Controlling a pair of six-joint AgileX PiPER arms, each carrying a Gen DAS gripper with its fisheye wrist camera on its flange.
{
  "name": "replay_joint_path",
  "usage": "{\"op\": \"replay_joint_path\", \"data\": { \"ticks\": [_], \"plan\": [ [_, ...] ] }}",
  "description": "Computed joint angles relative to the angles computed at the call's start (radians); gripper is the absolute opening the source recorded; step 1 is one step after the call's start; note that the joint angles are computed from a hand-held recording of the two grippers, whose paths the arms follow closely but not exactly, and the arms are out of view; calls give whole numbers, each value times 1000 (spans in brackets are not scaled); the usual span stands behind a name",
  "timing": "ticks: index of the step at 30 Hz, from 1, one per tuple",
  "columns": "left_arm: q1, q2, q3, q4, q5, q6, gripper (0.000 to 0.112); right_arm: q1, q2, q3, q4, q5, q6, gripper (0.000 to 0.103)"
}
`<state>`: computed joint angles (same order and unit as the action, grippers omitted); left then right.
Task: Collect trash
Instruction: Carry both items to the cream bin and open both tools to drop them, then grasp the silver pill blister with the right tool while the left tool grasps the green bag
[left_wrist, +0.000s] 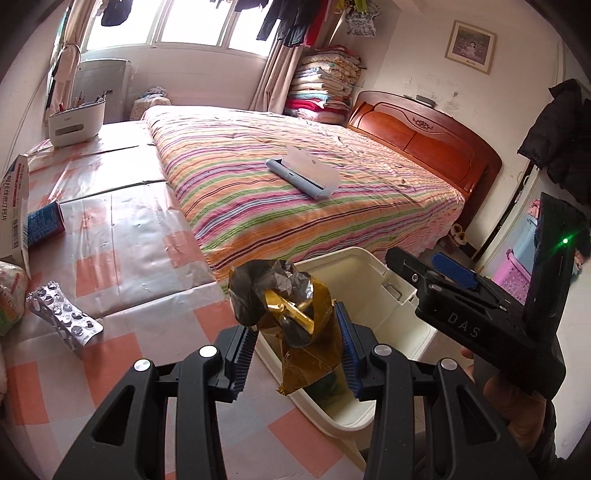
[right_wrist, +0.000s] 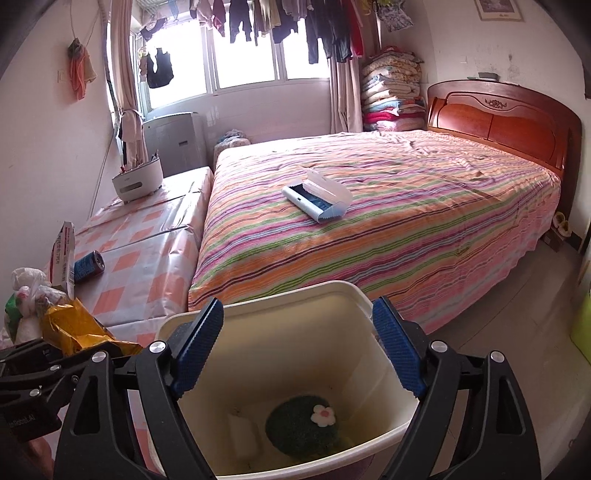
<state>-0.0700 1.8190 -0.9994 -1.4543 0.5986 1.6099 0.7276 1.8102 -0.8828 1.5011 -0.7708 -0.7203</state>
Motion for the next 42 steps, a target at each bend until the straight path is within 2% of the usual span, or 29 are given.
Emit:
{"op": "replay_joint_path", "data": {
  "ticks": [8,13,14,15,17,19,22,27,31,36,42],
  "plan": [
    [-73,27,-38,21,-49,-38,45,33,-42,49,-41,-130,107,82],
    [-97,48,-54,29,-57,-47,50,36,-69,86,-56,-172,169,82],
    [-107,45,-47,11,-76,-30,57,39,-68,87,-49,-186,170,82],
    [-119,41,-38,-14,-104,-6,69,42,-69,90,-49,-195,177,82],
    [-126,34,-23,-58,-123,37,77,42,-73,95,-56,-198,186,82],
    [-121,24,-11,-73,-131,47,78,49,-74,100,-65,-212,205,82],
    [-85,7,-10,-21,-120,-27,78,62,-67,91,-76,-226,211,82],
    [28,-38,3,-8,-107,-121,79,60,-42,28,-114,-152,176,82],
    [117,-54,-33,112,-104,-266,79,74,8,-72,-133,-85,108,82],
    [233,-80,-48,146,-145,-283,79,89,90,-228,-122,30,-7,82],
    [408,-27,-141,234,-121,-367,79,121,196,-416,-55,112,-164,82]
  ]
}}
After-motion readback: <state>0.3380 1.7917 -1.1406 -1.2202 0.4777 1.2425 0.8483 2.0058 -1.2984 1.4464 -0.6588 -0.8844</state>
